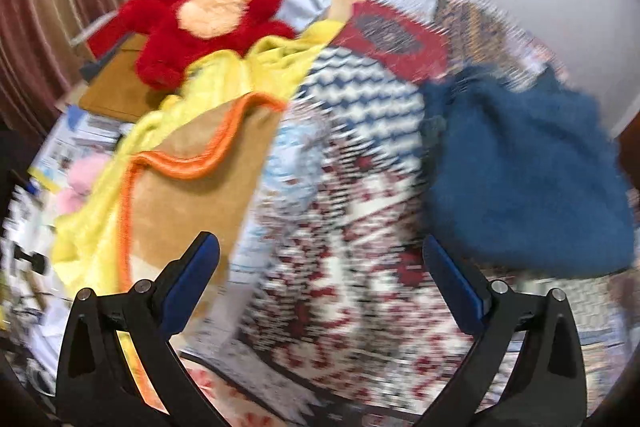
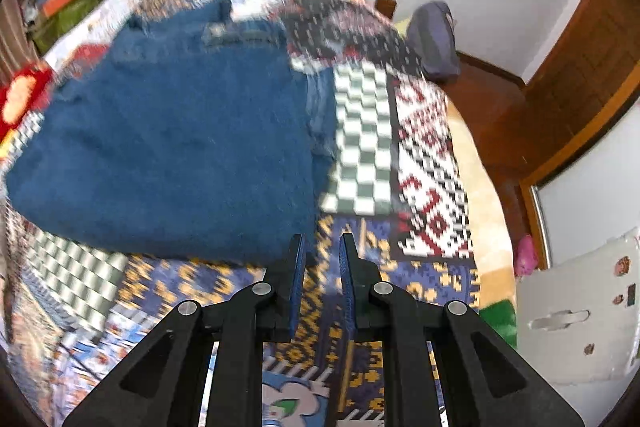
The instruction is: Fold large clothes
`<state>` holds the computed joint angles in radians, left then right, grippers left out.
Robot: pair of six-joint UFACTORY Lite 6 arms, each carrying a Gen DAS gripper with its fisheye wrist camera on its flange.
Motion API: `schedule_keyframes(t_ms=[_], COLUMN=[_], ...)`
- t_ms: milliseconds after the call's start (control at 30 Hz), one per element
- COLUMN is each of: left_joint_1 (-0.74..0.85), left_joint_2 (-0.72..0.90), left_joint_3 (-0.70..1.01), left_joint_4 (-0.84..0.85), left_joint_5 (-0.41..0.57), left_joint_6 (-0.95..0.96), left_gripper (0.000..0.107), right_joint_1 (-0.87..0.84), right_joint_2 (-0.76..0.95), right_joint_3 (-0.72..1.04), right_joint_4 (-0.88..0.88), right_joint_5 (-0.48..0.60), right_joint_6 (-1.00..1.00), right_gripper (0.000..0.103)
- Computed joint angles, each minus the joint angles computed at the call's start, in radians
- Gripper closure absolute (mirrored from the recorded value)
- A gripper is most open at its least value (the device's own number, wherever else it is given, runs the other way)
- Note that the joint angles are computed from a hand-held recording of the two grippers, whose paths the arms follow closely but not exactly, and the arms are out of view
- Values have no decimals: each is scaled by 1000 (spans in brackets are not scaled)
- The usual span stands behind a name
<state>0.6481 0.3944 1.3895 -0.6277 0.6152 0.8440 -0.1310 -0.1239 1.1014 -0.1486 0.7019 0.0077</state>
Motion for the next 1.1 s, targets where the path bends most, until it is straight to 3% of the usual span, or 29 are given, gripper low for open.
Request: schedule_keyframes(t_ms=[267, 433, 700, 867, 1100], left_joint_1=[-15, -60, -110, -158, -228], left_joint_2=[-16, 75, 330, 440, 538], left_joint_3=[24, 31, 110, 202, 372], left_joint_4=[-236, -325, -501, -587, -644], left_joint_5=[280, 386, 562, 558, 448], left_joint_6=[35, -4, 23, 37, 7], left_gripper=[4, 4, 4, 4, 7], right_joint_1=[182, 271, 309, 279, 242], right_joint_2=[24, 138, 366, 423, 469], right_joint_3=[128, 199, 252, 241, 262], right_joint_4=[153, 316, 425, 542, 669], right_joint_5=[1, -18, -43, -91, -97], right_joint_6=[-26, -87, -133, -235, -316], right_gripper=[91, 91, 91, 91, 91])
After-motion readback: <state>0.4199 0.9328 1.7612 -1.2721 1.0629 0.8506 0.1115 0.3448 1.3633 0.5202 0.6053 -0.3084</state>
